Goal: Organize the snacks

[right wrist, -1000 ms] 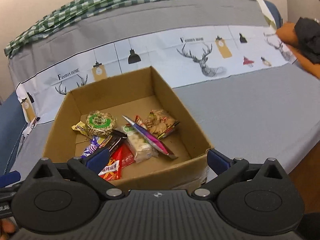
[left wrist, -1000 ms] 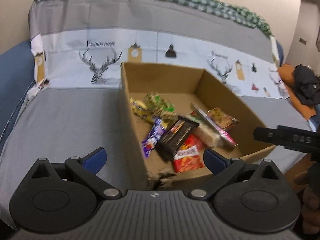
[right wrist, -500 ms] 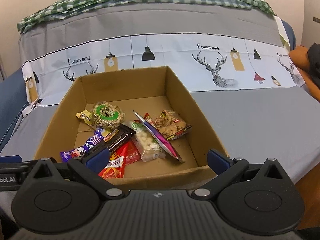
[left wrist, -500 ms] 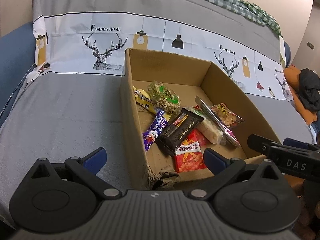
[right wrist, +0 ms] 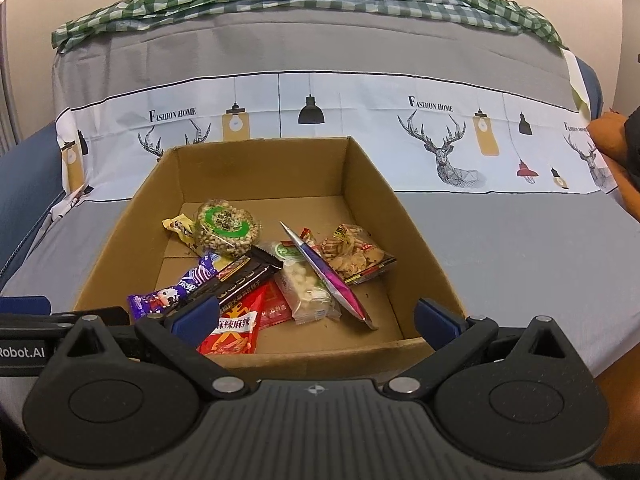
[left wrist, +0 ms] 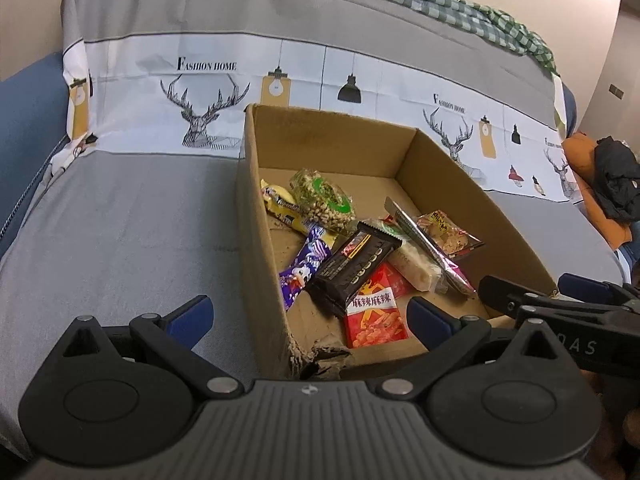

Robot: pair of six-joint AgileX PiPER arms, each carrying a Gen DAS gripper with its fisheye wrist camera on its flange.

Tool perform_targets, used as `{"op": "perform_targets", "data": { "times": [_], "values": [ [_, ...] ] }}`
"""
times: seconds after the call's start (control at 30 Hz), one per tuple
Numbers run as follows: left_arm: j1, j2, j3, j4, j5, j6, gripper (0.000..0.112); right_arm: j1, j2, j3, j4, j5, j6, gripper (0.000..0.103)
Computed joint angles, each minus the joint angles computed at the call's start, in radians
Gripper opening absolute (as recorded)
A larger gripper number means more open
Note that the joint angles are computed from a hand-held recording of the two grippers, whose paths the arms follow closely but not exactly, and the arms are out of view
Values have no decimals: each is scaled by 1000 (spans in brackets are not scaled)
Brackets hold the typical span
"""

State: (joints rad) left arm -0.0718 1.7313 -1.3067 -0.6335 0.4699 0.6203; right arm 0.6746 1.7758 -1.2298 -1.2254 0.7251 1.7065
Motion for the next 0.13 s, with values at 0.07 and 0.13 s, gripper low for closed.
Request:
{"op": "perform_targets", "data": {
  "times": [0.07, 0.13],
  "values": [
    [-3, -4, 6, 2, -13, 3, 103, 1, 1, -2, 1, 2, -4, 102],
    [-2, -3, 3, 4, -11, -2, 103, 1, 2, -3, 5, 3, -10, 102]
  ]
}}
